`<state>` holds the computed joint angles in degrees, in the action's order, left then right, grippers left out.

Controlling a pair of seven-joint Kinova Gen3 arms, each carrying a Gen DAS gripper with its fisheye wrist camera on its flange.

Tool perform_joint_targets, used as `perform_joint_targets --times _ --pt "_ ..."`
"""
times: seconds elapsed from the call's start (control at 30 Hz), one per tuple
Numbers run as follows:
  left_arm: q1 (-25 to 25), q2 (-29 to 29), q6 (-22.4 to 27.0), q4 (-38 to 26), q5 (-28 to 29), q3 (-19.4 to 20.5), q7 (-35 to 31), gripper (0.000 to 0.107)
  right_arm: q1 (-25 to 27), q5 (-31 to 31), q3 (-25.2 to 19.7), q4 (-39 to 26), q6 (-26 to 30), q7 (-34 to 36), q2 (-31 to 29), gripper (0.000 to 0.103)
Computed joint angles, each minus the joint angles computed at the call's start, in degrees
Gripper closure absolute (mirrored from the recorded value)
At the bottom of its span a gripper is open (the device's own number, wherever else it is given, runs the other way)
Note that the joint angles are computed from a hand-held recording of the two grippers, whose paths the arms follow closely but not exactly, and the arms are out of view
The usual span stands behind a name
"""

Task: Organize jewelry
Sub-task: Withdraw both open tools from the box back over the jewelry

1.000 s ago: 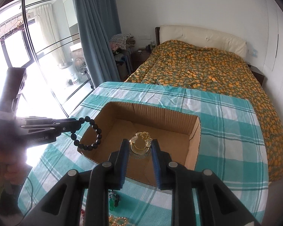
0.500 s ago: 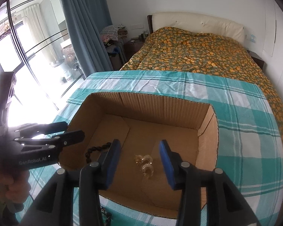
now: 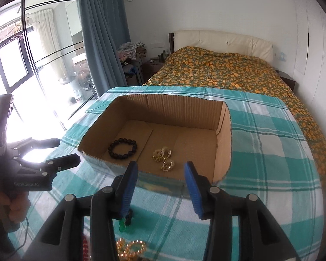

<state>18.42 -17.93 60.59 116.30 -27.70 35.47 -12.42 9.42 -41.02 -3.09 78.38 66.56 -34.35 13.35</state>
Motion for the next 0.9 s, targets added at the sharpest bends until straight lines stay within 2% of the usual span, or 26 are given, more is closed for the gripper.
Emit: perform_joint_targets --times 0.1,0.2,0.3,0.37,0.47,0.67,0.77,0.9 --pt "1.1 -2.8 2.1 0.9 2.7 2.5 1.9 0.016 2.6 -2.8 2.1 5.4 0.9 4.9 -4.4 0.058" --pt "0.2 -5.9 4.8 1.0 5.8 6.8 4.3 0.016 4.6 -4.3 4.3 9.1 2.4 7.6 -7.9 0.058" --pt "-1.6 -10.1 7.9 0.8 9.8 11.8 6.3 0.014 5.9 -5.1 7.3 11.9 4.2 10.2 -11.2 0.058" --pt "-3.6 -13.7 10.3 0.5 12.9 15.9 8.4 0.009 6.9 -5.8 9.5 13.8 5.5 12.3 -13.5 0.058" --pt "-5.8 -19.2 13.0 0.4 18.5 20.5 11.2 0.008 8.1 -6.4 13.3 16.2 7.7 15.5 -16.0 0.058" --pt "-10.6 -27.5 17.7 -0.9 30.2 28.2 14.4 0.008 12.1 -4.9 19.6 19.9 11.8 21.0 -17.4 0.058" --pt "-13.8 -29.5 18.9 -2.0 34.6 31.7 13.4 0.008 14.3 -3.0 21.4 23.1 12.2 24.9 -18.0 0.058" --pt "-16.4 -30.8 18.9 -2.3 38.9 33.7 10.3 0.008 16.1 0.5 22.4 27.2 12.4 29.3 -18.1 0.058"
